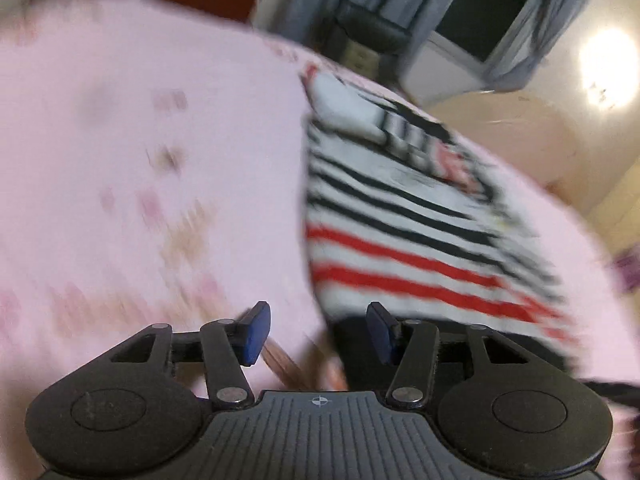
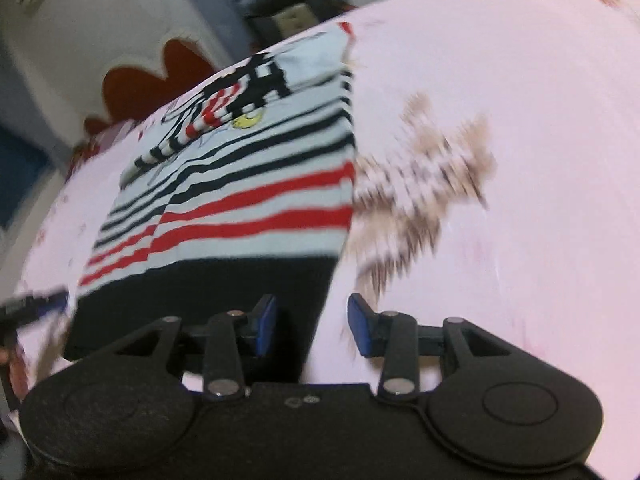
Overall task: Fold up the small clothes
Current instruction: 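Grasp the sweater hem with both tools and lift it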
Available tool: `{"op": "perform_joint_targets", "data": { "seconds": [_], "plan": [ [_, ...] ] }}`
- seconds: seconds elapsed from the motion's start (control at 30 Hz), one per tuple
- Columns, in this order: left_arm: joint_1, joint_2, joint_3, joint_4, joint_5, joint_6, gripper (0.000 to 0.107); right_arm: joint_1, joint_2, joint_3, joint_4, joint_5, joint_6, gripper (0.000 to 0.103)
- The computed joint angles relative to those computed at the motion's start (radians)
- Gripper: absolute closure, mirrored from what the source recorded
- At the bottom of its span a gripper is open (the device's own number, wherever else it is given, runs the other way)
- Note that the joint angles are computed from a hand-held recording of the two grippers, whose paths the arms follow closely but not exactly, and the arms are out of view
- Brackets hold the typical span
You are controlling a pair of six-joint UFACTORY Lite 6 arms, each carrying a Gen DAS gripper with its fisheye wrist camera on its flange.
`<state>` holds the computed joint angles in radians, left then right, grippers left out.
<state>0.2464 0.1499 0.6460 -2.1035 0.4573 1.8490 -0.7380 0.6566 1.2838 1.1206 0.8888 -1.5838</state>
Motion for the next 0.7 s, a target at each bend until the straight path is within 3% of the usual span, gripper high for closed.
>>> {"op": "perform_joint_targets", "data": {
  "seconds": [0.1,0.33,0.53,0.63,0.67,0.7],
  "plan": [
    [0.072,0.061,-0.023,0.168,0.165,-0.139,0.055,-0.027,-0.015,-0.037,0.025,0.016,0.046,0.064],
    [0.076,0.225,0.045,0.136,0.31,-0.132,0.055,-0.038,0.089,0.034,0.077,0.076,0.195,0.065],
    [0.037,0.301,0.152,0.212,0.338,-0.221,0.055,0.001,0.154,0.128,0.012,0.141,0.304,0.065],
    [0.043,0.3,0.134,0.188,0.352,-0.194,0.056,0.012,0.159,0.118,-0.013,0.17,0.307,0.071],
    [0.035,0.291,0.123,0.165,0.335,-0.178,0.071,0.015,0.142,0.093,-0.002,0.163,0.28,0.073],
    [0.02,0.282,0.117,0.14,0.299,-0.16,0.094,0.018,0.13,0.073,0.009,0.15,0.259,0.083]
  ]
}}
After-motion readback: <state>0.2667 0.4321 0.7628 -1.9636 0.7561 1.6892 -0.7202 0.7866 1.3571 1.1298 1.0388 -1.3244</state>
